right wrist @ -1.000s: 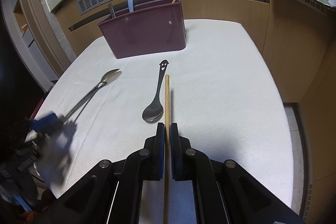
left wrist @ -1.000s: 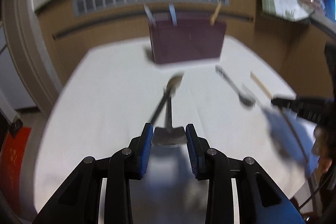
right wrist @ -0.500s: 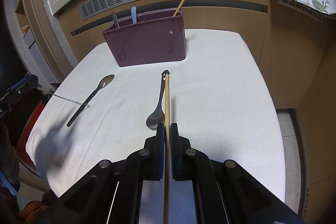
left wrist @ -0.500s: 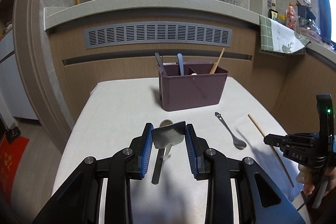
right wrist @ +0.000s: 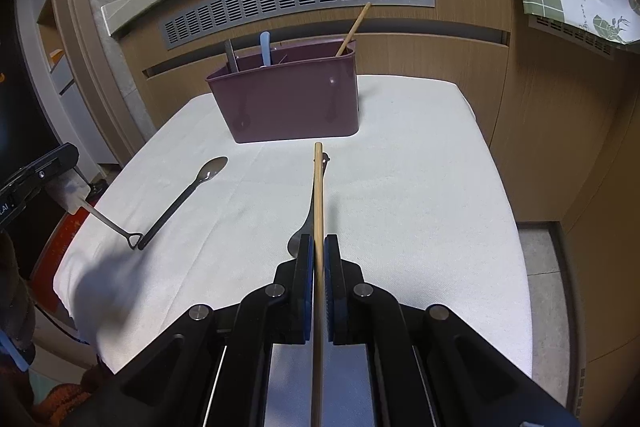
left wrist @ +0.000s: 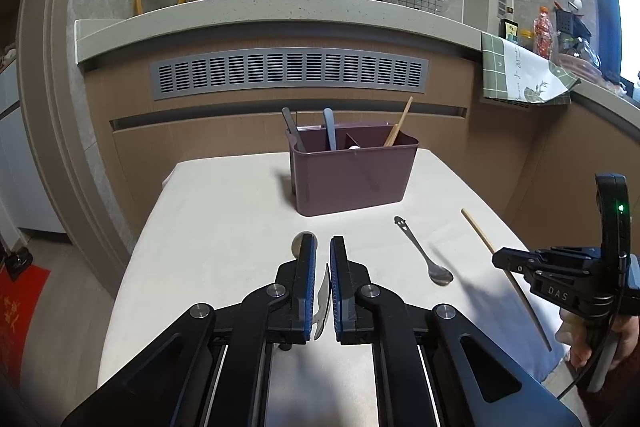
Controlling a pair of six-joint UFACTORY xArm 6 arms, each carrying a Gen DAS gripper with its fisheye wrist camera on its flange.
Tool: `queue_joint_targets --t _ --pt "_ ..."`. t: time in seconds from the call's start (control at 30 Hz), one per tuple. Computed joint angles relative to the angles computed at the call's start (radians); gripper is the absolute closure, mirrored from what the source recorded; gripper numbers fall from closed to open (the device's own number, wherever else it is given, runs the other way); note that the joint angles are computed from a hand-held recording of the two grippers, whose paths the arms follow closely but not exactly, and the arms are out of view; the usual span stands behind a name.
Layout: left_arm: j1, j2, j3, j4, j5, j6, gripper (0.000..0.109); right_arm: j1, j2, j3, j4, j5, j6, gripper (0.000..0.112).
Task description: Organize utensils
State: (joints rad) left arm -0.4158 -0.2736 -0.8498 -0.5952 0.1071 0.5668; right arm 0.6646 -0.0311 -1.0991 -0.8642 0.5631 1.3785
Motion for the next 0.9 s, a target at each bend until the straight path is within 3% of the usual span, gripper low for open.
queue_joint_targets --t 0.27,0.5,0.57,0.7,0.77,0.9 --pt "0.013 -0.023 -0.028 -0.150 0.069 0.121 0.105 0.005 -0.001 -0.006 -0.007 0.005 0.002 0.108" --pt "0.039 -0.039 -0.042 -0.168 0.104 0.119 0.105 0.013 -0.011 -0.003 -0.025 0.015 0.021 0.108" --pt "0.055 -0.030 -0.062 -0.180 0.163 0.148 0.105 0.015 -0.015 0.001 -0.028 0.017 0.024 0.108" --pt "0.090 0.015 -0.113 -0.261 0.387 0.300 0.102 0.015 -0.020 0.009 -0.013 0.011 0.013 0.108" --pt "0.088 0.041 -0.112 -0.270 0.437 0.366 0.099 0.014 -0.025 0.021 -0.009 0.002 0.011 0.108" --pt "0.086 0.124 -0.138 -0.198 0.450 0.297 0.094 0.010 -0.030 0.041 0.004 -0.003 0.003 0.108"
